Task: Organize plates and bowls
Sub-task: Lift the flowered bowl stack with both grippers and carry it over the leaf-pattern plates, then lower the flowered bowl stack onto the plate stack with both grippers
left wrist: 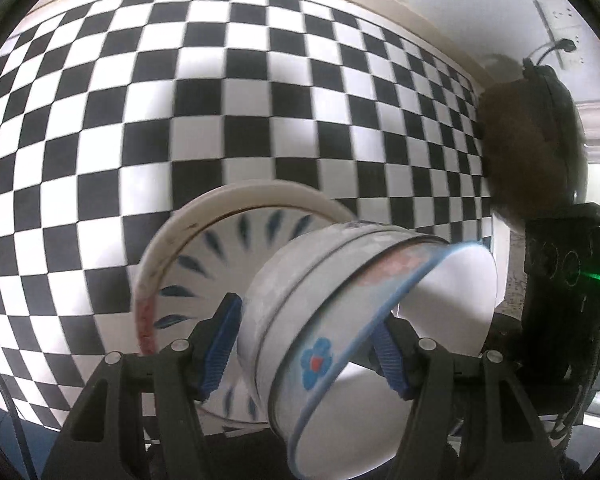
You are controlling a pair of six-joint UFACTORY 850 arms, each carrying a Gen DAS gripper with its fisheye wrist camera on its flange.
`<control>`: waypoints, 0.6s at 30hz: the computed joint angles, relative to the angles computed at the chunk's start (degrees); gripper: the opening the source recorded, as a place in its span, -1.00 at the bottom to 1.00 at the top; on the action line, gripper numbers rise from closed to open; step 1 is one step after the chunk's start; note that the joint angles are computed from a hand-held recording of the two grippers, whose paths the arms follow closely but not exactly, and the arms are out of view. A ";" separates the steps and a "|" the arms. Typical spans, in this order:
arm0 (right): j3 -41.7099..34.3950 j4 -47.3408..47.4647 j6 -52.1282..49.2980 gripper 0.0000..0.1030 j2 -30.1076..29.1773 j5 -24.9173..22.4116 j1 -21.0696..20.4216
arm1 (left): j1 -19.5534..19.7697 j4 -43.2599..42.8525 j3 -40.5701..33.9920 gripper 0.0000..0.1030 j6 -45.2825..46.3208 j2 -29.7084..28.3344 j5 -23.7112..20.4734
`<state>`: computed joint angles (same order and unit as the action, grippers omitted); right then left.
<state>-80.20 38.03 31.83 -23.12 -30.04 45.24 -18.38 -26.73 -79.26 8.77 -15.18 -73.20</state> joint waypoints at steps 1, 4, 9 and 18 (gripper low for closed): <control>-1.15 0.34 -0.12 0.08 -1.23 -0.19 0.26 | 0.29 0.15 0.30 0.18 0.10 0.04 -0.02; -1.97 0.85 -0.33 0.08 -2.38 -0.66 0.73 | 0.92 0.53 1.30 0.18 0.31 -0.03 0.05; -4.27 1.14 -0.06 0.06 -5.44 -1.99 0.99 | 1.04 0.95 2.51 0.19 0.14 -0.48 0.41; -6.24 -0.68 2.17 0.02 -6.99 -3.28 1.05 | 1.32 0.93 2.57 0.18 0.08 -0.79 0.51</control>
<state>-86.44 37.36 34.00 -30.11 -33.33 46.28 -17.05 -25.80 -76.68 8.85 -15.97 -72.70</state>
